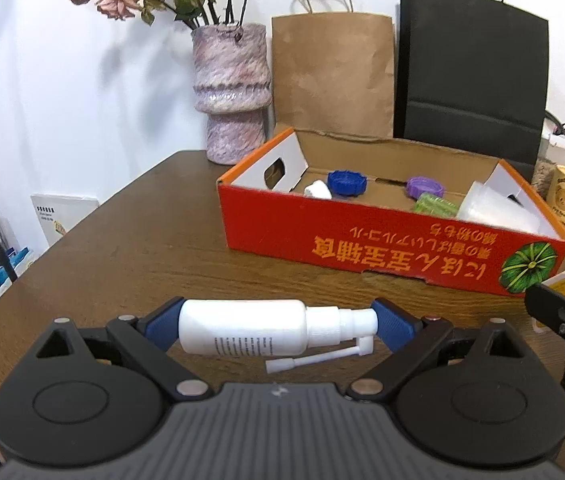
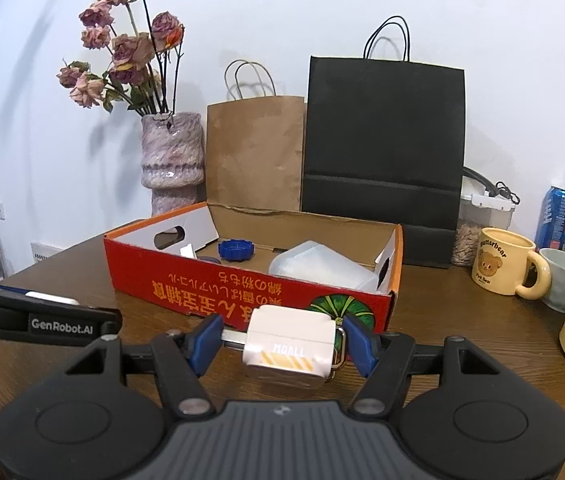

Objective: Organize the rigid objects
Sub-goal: 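Carry the spray bottle and plug cube over the red box with both grippers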

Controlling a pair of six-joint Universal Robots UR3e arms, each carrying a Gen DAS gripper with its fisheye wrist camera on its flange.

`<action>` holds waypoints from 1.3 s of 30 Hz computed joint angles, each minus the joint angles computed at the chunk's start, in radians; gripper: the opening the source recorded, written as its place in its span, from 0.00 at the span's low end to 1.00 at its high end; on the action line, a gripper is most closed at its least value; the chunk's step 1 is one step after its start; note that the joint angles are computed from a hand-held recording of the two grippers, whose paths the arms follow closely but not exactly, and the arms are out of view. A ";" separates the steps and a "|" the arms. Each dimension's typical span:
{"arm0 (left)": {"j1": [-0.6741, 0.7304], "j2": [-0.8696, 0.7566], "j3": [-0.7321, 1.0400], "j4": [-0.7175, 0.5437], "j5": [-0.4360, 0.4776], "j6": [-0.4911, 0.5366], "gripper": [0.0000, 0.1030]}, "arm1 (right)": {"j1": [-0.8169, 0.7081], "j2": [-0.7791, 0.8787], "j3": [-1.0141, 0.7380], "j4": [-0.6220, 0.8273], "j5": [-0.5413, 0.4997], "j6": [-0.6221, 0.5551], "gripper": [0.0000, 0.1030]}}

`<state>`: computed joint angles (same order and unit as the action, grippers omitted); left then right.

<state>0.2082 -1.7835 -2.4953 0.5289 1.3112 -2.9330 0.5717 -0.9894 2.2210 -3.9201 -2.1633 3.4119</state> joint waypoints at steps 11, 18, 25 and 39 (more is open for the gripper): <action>0.014 0.072 -0.001 -0.027 -0.059 0.014 0.96 | 0.009 -0.037 -0.016 0.005 -0.048 0.001 0.63; 0.005 0.075 0.050 -0.044 -0.075 0.006 0.96 | -0.011 -0.045 -0.057 0.015 -0.048 -0.004 0.63; -0.021 0.038 0.132 -0.047 -0.066 -0.051 0.96 | -0.038 -0.034 -0.116 0.031 -0.031 -0.009 0.63; -0.084 -0.093 0.345 -0.091 -0.020 -0.121 0.96 | -0.119 0.021 -0.245 0.069 0.038 -0.030 0.63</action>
<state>0.1241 -1.8768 -2.1504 0.4382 1.2910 -3.0545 0.4525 -0.9686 1.9762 -3.8514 -2.1251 3.3821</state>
